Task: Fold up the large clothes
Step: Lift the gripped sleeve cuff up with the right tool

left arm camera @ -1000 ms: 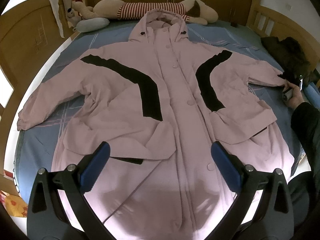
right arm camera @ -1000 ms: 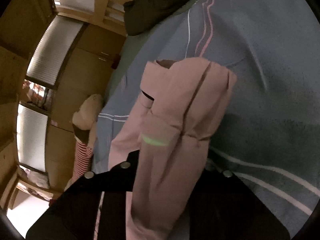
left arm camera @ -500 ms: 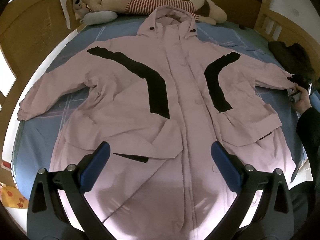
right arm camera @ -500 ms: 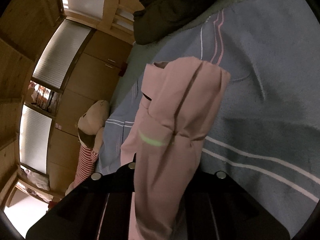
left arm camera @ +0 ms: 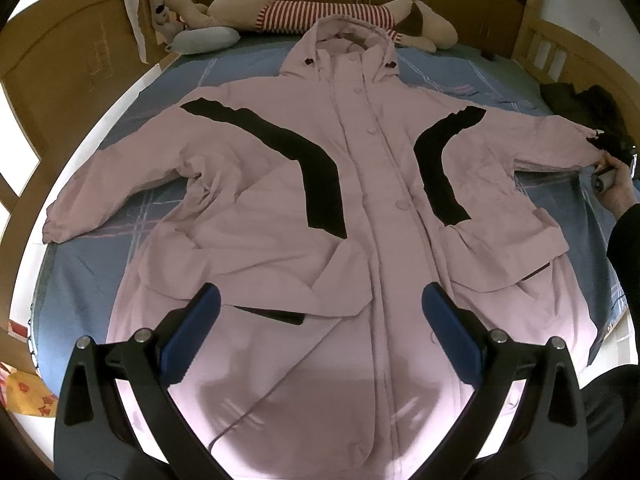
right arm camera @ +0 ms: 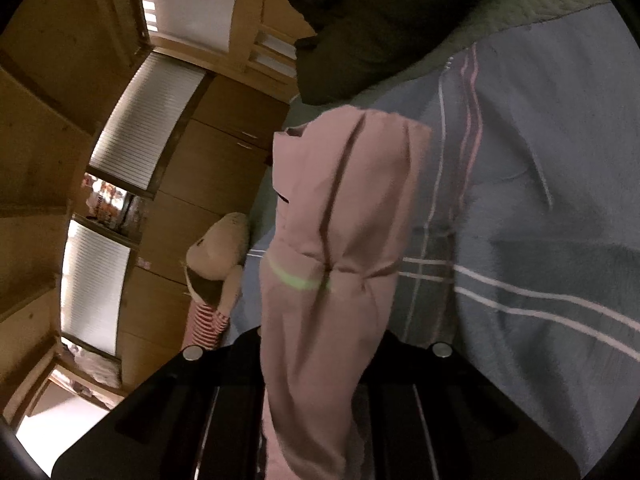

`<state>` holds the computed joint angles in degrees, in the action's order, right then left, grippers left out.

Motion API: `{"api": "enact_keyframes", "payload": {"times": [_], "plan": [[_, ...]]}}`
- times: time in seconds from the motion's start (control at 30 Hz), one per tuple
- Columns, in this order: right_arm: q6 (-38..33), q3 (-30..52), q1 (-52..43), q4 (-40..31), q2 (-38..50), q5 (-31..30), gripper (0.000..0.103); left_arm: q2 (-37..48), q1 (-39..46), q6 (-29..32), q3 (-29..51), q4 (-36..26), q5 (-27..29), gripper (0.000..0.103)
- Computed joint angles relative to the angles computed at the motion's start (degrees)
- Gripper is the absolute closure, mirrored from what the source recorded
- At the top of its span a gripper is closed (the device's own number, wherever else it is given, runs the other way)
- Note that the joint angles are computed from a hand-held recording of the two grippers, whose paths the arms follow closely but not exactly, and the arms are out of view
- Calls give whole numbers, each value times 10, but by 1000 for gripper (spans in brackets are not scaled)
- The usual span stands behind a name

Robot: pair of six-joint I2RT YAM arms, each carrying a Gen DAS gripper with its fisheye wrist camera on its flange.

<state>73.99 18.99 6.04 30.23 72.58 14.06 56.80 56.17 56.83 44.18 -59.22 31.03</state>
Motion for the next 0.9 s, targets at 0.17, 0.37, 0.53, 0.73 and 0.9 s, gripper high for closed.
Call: {"api": "enact_keyframes", "payload": {"times": [0.17,0.37,0.53,0.73,0.9], "plan": [[10,6,10,-14,-27,6,94,-8,8,9,-3,-2,4,2],[21,15,32,-33,-61,24,94,-16,13,18,-9,-1,4,2],[22,30,53,-45,-86,37,94,-33,17,27,-19,3,5,2],[15,54,80,-57,-97,55,94,-40,23,30,-24,5,7,2],[6,68,94,-70,-106,61,94,-42,21,26,-28,12,5,2]]}}
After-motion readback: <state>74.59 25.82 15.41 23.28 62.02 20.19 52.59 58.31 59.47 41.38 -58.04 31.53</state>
